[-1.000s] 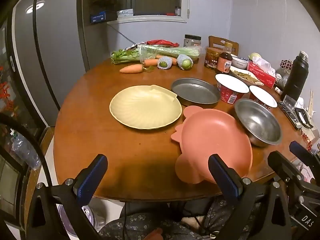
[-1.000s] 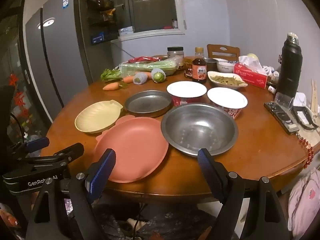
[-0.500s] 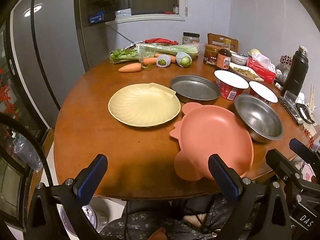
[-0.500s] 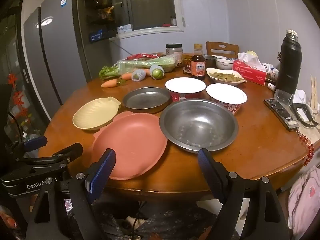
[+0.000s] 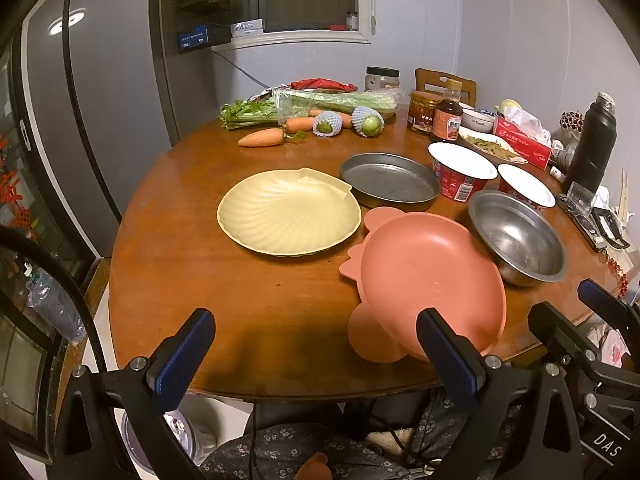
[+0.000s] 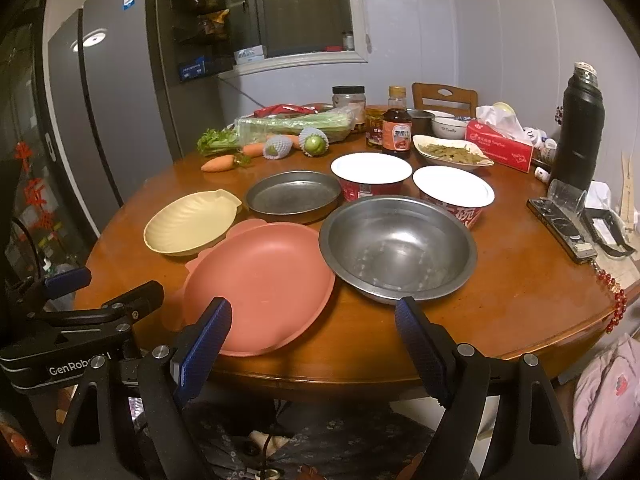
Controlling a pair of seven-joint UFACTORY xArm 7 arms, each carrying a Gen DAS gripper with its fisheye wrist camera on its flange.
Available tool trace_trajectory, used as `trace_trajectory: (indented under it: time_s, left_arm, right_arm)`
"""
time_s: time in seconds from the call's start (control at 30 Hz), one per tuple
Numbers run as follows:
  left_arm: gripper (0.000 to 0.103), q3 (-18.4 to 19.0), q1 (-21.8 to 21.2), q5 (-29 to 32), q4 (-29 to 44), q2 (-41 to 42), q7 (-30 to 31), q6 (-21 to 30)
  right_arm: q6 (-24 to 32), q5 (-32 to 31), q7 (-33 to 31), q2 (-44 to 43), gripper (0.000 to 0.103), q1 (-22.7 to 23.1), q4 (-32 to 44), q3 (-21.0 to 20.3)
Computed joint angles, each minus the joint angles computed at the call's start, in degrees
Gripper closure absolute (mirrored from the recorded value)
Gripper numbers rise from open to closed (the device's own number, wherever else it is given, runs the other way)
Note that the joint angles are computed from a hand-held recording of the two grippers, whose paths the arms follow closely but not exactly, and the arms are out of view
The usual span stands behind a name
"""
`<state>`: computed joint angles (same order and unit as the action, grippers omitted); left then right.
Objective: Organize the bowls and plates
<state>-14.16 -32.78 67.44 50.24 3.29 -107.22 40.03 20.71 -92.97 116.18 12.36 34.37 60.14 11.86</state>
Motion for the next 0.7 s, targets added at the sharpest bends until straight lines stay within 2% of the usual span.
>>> trace_trajectory:
  time_s: [0.7]
  left_arm:
    - [0.002,-0.2,-0.3,0.3,0.1,-0.1,0.1,0.9]
  right_arm:
    - [0.7,0.9,-1.3,-0.2,0.018,0.3,-0.1,-0.2]
